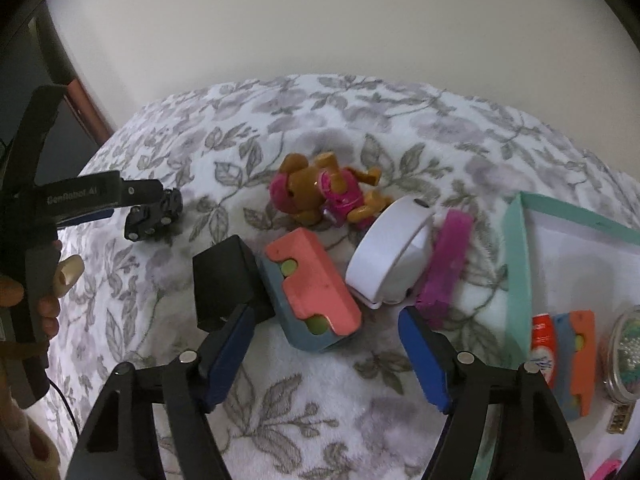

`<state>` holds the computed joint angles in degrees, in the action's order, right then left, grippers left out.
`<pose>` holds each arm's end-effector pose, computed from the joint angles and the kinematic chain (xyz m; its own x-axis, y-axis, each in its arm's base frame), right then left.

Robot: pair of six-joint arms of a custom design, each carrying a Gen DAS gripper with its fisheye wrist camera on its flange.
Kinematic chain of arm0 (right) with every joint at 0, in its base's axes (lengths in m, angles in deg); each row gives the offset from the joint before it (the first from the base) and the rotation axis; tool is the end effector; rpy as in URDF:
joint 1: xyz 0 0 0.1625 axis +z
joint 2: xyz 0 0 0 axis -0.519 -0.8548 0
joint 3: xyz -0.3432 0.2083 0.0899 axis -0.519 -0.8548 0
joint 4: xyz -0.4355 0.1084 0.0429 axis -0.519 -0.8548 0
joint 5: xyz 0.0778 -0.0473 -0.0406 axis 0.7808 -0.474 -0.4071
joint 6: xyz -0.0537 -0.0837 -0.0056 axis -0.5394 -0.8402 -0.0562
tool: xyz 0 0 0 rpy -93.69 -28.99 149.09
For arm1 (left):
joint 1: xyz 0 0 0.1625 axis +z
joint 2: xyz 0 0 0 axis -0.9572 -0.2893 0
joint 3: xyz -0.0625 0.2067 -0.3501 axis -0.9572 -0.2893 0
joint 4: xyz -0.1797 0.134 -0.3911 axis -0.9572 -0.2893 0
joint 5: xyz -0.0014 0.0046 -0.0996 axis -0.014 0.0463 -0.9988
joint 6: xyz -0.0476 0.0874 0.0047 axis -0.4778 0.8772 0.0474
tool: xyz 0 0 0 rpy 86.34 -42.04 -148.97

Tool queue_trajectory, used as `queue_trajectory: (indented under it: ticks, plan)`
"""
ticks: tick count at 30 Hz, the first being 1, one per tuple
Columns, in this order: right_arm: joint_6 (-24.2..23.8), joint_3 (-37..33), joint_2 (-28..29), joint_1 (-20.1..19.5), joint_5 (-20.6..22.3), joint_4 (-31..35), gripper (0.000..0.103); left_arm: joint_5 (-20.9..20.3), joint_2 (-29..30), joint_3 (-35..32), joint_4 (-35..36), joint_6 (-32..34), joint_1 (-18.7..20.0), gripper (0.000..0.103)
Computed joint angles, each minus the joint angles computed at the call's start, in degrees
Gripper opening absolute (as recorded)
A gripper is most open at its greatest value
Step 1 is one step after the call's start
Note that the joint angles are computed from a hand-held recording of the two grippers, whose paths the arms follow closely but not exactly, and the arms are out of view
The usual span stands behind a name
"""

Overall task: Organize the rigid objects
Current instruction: 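Grasp the black toy car with the left tool while the right tool grasps the pink-blue foam block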

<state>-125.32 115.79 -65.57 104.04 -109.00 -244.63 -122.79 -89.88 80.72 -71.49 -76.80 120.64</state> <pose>-0.0546 -0.5370 0.2501 -0.8147 -0.1454 0.5613 -0.3866 0.8577 -0.3389 -0.3105 -0.6405 -0.0606 -0.7589 0.0316 -0.6504 0.2969 0.9057 -0.3025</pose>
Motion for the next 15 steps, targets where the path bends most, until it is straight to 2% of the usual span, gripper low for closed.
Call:
queue_trajectory:
  ticks: [4,7,9,11,13,15]
  plan:
    - [-0.13,-0.71,1.36,0.08,-0.32,0.15,0.070,2.18,1.35,-1.07,1.97,4.31,-0.06,0.099]
    - [-1.03,-0.88,1.70,0.04,0.19,-0.23,0.068,1.52,1.95,-1.50,1.67,7.60,0.24,0.099]
    - [-1.25,-1.12,1.76,-0.08,0.43,-0.15,0.062,2.04,2.31,-1.79,2.15,8.92,0.31,0.098]
    - [-0.99,-1.39,1.77,-0.07,0.67,0.38,0.056,2.08,2.64,-2.05,1.85,10.48,0.40,0.094]
    - [-1.43,-1.50,1.32,0.10,1.08,2.33,0.054,1.56,2.95,-2.51,1.84,11.52,0.53,0.080]
    - [-2.30,-1.36,0.72,0.33,1.79,4.53,0.052,1.53,3.44,-3.15,2.66,12.26,0.60,0.077]
